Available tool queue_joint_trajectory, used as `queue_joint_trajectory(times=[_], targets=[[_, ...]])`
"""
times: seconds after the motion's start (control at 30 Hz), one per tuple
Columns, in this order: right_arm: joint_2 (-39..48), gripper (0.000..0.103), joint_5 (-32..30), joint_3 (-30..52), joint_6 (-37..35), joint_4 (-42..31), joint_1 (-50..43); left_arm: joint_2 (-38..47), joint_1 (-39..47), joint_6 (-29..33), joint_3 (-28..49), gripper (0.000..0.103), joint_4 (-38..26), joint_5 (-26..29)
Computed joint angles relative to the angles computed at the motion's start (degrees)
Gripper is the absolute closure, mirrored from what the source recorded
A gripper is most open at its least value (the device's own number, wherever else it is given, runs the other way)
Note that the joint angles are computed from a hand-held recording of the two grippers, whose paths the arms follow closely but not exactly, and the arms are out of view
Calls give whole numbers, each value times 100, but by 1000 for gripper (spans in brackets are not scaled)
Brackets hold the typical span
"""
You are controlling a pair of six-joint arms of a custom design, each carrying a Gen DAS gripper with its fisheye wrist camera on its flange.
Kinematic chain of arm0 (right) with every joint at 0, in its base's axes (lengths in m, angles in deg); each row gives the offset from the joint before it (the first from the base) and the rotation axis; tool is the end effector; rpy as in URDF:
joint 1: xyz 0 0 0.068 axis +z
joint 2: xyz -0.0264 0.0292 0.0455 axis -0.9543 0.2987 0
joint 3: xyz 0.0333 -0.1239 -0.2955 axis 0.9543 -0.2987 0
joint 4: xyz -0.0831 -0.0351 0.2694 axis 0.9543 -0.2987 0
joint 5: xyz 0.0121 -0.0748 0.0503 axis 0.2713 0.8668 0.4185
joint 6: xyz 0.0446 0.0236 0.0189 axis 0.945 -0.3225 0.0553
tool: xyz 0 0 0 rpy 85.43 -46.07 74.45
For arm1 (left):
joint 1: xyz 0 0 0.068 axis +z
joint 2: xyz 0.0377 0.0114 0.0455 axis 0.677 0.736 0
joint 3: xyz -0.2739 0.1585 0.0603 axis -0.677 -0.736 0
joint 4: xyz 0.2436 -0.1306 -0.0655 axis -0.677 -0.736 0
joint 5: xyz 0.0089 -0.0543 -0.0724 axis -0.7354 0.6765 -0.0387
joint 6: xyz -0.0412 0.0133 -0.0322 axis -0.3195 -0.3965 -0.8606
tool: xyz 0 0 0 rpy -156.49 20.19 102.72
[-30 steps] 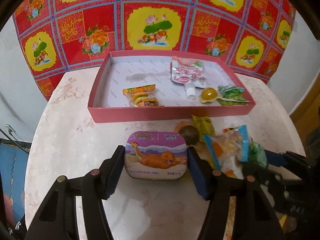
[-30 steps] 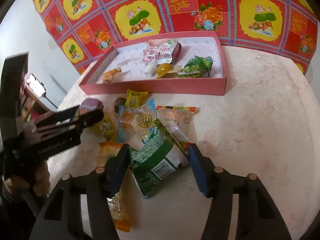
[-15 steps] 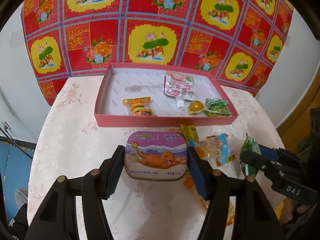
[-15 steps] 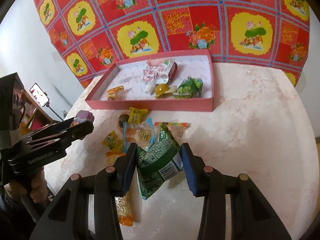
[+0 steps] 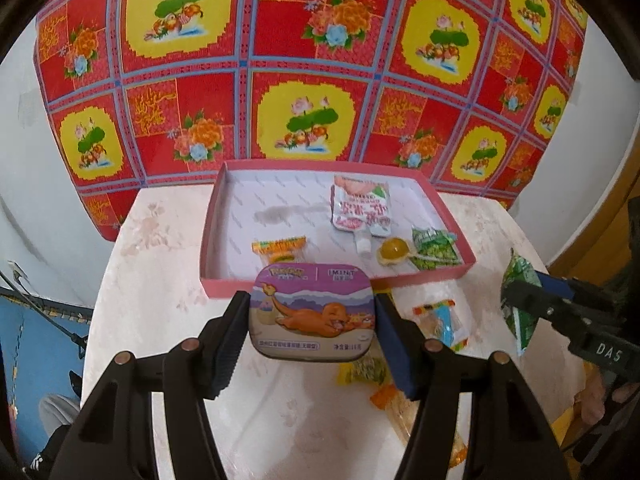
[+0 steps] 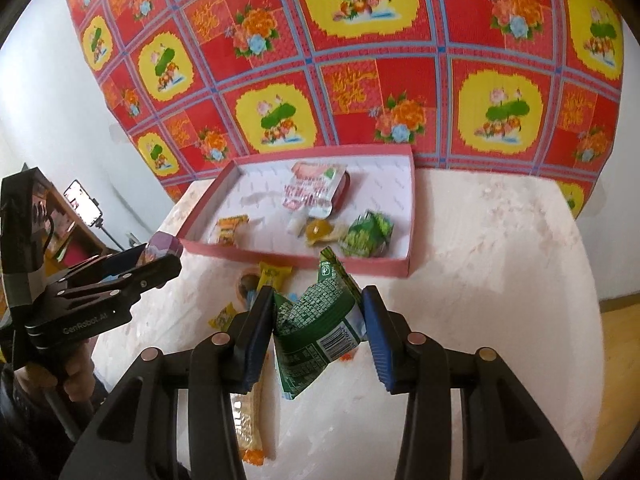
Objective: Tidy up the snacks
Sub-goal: 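Grasp the purple cartoon tin with the left tool while the right tool grasps the green snack bag, then lower the tin into the pink tray with the left tool while the right tool drops the green bag in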
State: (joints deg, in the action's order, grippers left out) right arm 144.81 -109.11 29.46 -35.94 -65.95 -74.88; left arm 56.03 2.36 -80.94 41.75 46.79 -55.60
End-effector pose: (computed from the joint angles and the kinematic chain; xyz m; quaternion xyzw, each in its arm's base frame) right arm 0.2495 0.0039 0.2567 -0.1424 0.9504 0.1607 0.2251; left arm 0.1633 -0.1185 0.1865 -0.0841 0.9301 -0.0375 0.3555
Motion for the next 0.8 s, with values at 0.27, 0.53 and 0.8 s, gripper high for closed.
queue_joint_trajectory(times=[0.27, 0.53, 0.8], targets=[[382, 58, 98, 504, -43, -70, 113, -18, 612, 564, 124, 38, 126, 204], [899, 58, 14, 961, 34, 97, 164, 406, 1047, 755, 274, 38, 359, 399], [1530, 58, 34, 1186, 99, 456, 236, 1130, 1382, 855, 463, 38, 742, 539]])
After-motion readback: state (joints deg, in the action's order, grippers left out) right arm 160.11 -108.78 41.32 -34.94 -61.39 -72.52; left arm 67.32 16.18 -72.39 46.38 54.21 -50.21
